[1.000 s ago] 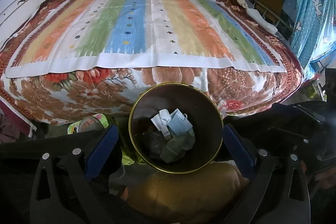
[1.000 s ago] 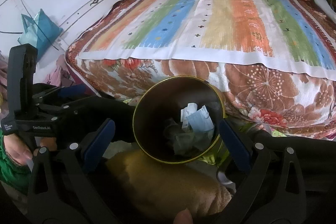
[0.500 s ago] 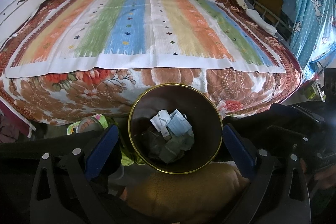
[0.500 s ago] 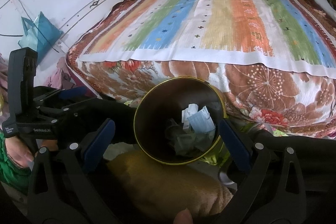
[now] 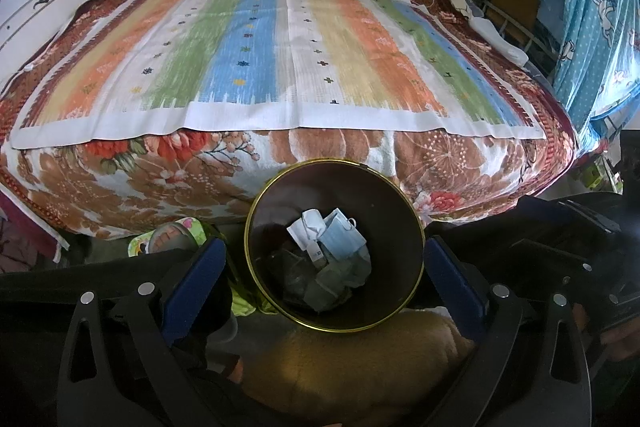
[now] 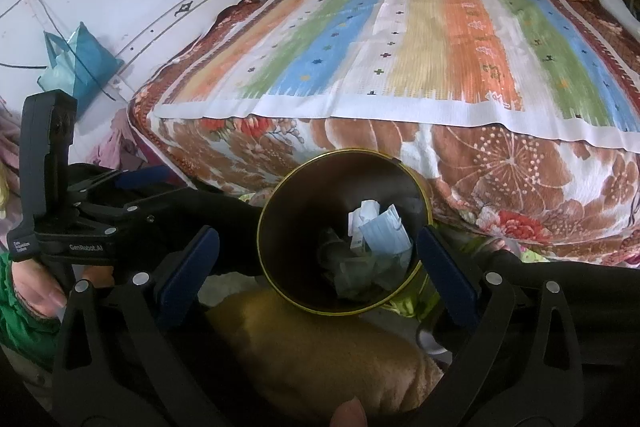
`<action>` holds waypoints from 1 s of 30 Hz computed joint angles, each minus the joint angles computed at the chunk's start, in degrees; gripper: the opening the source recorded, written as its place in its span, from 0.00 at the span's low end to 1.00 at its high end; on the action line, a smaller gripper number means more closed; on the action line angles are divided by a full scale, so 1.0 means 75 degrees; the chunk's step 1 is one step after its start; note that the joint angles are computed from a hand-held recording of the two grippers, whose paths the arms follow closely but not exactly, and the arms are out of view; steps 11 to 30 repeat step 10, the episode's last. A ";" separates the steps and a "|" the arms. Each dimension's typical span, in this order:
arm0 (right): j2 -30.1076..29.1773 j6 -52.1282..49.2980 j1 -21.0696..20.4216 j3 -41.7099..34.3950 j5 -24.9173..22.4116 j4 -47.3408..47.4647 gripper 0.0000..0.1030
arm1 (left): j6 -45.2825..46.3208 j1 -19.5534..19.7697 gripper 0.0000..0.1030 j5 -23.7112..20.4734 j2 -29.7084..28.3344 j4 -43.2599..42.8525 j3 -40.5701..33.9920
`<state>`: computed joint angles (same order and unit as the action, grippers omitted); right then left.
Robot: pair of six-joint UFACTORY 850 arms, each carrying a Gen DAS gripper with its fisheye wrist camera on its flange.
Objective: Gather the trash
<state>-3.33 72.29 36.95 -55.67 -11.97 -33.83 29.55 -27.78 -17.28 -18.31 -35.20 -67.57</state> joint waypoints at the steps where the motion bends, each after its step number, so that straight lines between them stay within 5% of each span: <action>1: 0.0005 -0.0047 -0.0008 0.0012 -0.0001 0.0041 0.92 | 0.0042 0.0004 0.94 0.0004 -0.0007 -0.0028 -0.0001; 30: -0.0007 0.0020 -0.0024 -0.0011 -0.0001 0.0003 0.92 | -0.0719 0.0032 0.94 -0.0232 -0.0181 0.0612 -0.0221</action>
